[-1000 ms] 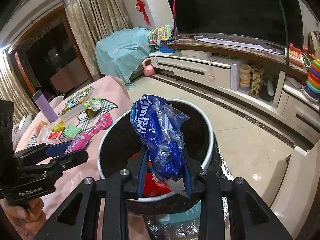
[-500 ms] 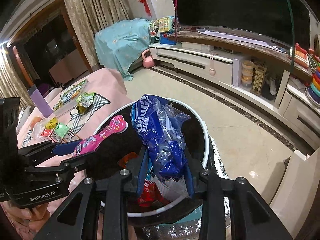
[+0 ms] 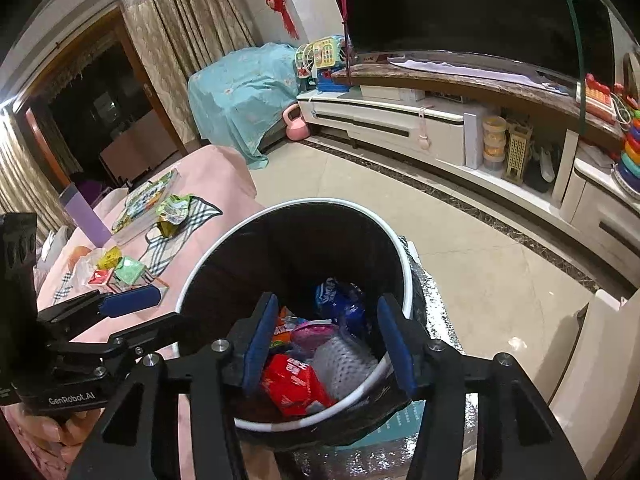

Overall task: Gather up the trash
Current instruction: 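Move both tools back toward the white plastic bag and green juice carton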

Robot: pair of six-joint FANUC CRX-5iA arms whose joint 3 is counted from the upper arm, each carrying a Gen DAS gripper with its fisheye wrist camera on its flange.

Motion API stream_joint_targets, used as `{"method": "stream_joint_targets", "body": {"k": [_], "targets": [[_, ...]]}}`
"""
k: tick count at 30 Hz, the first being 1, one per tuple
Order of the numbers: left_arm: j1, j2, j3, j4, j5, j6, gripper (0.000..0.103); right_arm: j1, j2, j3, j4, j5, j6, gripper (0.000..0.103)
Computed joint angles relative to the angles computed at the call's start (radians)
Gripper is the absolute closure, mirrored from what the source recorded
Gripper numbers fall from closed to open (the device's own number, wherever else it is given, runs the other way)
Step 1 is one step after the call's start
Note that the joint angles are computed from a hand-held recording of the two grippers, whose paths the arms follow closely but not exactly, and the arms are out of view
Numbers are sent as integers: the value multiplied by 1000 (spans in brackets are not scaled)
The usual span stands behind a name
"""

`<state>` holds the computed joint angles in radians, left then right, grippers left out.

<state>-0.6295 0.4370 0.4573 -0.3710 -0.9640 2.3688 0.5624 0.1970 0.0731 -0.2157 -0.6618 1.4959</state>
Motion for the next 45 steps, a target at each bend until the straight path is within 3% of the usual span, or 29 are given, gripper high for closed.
{"method": "stream_joint_targets", "body": {"k": [3,5,10,27,40,45], "targets": [[-9,-55,-77,-32,19,71,31,5,-26,-23,-23,20,6,36],[-16,-89,-124,-55,25,130,30,10,-45,-43,-46,43,14,24],[-24,-182,-254,-95,25,273,28,53,-96,-94,-118,91,101,16],[-20,-404,-526,-182,-44,525,28,184,-82,-86,-152,57,156,15],[8,-494,-604,-227,-103,580,28,260,18,17,-125,15,225,15],[58,-522,-627,-227,-110,571,28,267,73,77,-112,2,234,15]]}}
